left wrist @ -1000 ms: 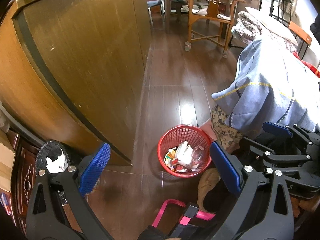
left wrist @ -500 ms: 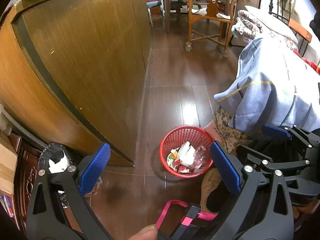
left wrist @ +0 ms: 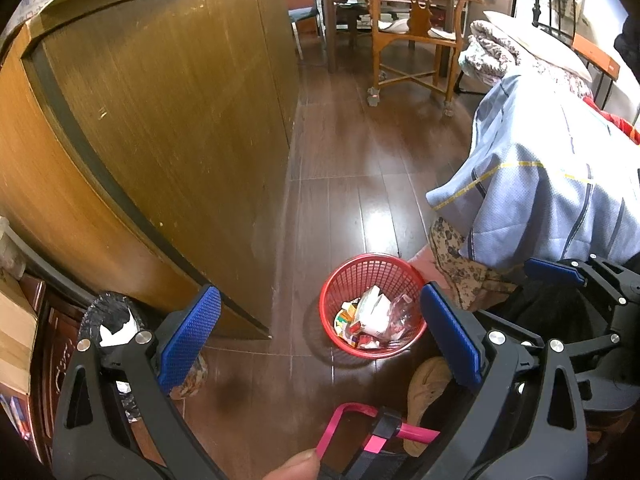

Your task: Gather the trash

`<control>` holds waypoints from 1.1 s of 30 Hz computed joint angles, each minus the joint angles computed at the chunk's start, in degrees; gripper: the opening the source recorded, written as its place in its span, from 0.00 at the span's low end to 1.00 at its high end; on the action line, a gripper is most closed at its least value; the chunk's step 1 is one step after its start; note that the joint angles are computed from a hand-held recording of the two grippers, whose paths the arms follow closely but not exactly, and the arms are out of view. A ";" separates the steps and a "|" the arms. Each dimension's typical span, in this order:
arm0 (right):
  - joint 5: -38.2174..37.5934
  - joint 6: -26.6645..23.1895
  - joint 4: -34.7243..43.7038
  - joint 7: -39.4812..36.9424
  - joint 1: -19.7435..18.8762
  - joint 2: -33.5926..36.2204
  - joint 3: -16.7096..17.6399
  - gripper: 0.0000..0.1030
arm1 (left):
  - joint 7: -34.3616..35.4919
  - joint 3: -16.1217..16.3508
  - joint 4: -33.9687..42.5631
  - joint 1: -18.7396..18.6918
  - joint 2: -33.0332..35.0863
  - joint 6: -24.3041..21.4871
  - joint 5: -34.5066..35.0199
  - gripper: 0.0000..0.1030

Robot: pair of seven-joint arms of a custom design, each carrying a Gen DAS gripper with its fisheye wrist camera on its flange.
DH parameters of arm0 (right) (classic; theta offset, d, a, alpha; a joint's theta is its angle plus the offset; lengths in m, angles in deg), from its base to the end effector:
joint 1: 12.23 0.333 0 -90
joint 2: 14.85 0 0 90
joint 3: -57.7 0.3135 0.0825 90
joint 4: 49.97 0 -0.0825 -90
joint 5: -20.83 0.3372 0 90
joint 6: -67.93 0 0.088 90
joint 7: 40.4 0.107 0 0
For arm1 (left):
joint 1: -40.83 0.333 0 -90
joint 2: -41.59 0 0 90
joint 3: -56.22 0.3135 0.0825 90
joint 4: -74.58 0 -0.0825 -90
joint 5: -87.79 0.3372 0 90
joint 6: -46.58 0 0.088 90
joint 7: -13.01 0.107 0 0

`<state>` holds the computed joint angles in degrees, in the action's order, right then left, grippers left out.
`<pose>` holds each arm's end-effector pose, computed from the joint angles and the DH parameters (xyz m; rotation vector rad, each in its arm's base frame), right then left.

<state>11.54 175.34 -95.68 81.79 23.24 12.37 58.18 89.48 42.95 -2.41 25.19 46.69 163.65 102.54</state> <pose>0.5327 0.3687 0.7144 -1.8667 1.7509 -0.3598 0.5055 -0.2532 0.7316 -1.5418 2.1037 -0.6244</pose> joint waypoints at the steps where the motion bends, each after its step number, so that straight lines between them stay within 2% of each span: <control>1: -0.41 -1.57 1.81 -0.02 0.29 0.85 -0.21 0.76 | 0.12 0.03 0.02 0.09 0.00 0.04 -0.35 0.93; 5: -0.57 -3.84 4.53 -0.48 0.79 1.96 -0.59 0.76 | 0.58 0.14 0.13 0.33 0.00 0.30 -0.87 0.93; 12: 0.63 1.71 -4.19 0.89 -0.60 -2.36 0.35 0.76 | 0.87 0.11 0.00 0.07 0.14 0.88 0.61 0.93; 17: 0.63 4.91 -8.90 1.26 -1.39 -4.64 1.00 0.77 | 0.84 0.17 0.91 0.29 0.64 0.03 -0.83 0.93; 22: 0.47 6.54 -11.01 1.31 -1.81 -5.78 1.51 0.77 | 0.74 0.09 0.83 -0.01 0.65 0.16 0.17 0.93; 33: 0.28 6.72 -10.98 1.18 -1.80 -5.70 1.82 0.77 | 0.82 0.11 0.96 -0.16 0.79 0.11 0.59 0.93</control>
